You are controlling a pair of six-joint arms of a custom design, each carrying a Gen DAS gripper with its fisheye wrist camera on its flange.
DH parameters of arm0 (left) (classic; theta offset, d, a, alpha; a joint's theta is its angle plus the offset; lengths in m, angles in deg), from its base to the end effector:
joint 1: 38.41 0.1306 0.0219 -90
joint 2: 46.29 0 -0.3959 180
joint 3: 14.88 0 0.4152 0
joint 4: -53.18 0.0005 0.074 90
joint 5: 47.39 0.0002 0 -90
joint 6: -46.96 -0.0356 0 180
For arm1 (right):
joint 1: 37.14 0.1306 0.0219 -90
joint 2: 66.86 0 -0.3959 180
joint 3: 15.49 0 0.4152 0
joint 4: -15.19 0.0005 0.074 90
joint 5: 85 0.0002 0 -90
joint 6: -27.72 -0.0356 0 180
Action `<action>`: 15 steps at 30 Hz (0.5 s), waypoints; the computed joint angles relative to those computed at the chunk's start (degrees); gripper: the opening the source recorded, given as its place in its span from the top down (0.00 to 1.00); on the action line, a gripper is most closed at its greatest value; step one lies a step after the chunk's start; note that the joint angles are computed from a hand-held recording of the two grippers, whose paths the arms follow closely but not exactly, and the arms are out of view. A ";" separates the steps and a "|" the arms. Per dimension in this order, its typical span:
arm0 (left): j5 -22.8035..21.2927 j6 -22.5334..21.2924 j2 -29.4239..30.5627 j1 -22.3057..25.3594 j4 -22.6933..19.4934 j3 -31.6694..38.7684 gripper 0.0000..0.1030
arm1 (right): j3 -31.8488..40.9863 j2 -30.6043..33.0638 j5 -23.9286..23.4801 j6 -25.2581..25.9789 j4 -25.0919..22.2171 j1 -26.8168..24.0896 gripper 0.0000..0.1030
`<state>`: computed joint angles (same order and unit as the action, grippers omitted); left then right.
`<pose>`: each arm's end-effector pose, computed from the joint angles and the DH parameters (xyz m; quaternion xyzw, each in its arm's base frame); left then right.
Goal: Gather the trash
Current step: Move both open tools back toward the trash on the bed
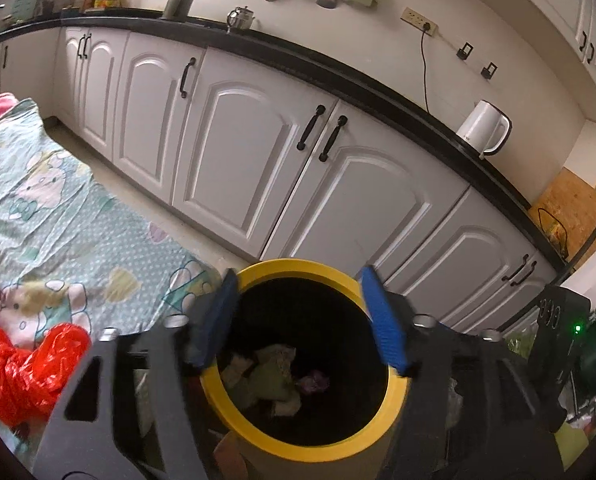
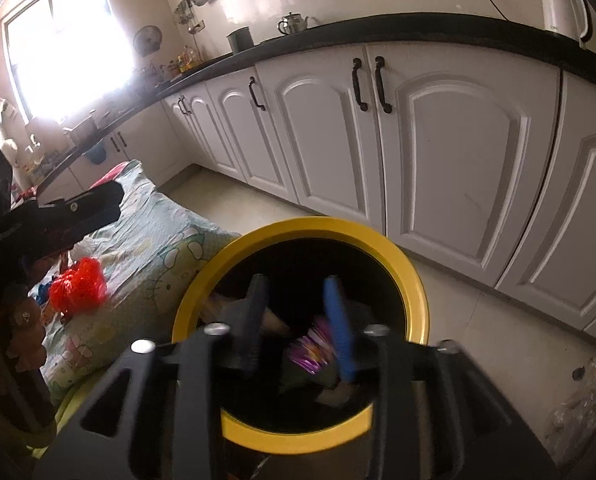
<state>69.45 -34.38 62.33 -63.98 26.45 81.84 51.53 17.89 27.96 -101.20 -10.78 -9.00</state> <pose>0.5675 -0.2899 0.3540 0.2284 0.8523 -0.3240 0.3414 0.4108 0.2034 0.3245 0.1625 0.8897 0.0603 0.4222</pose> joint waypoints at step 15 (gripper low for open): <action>-7.14 -2.09 -4.82 2.03 1.51 -4.94 0.11 | 1.86 0.46 1.07 2.06 1.13 1.69 0.45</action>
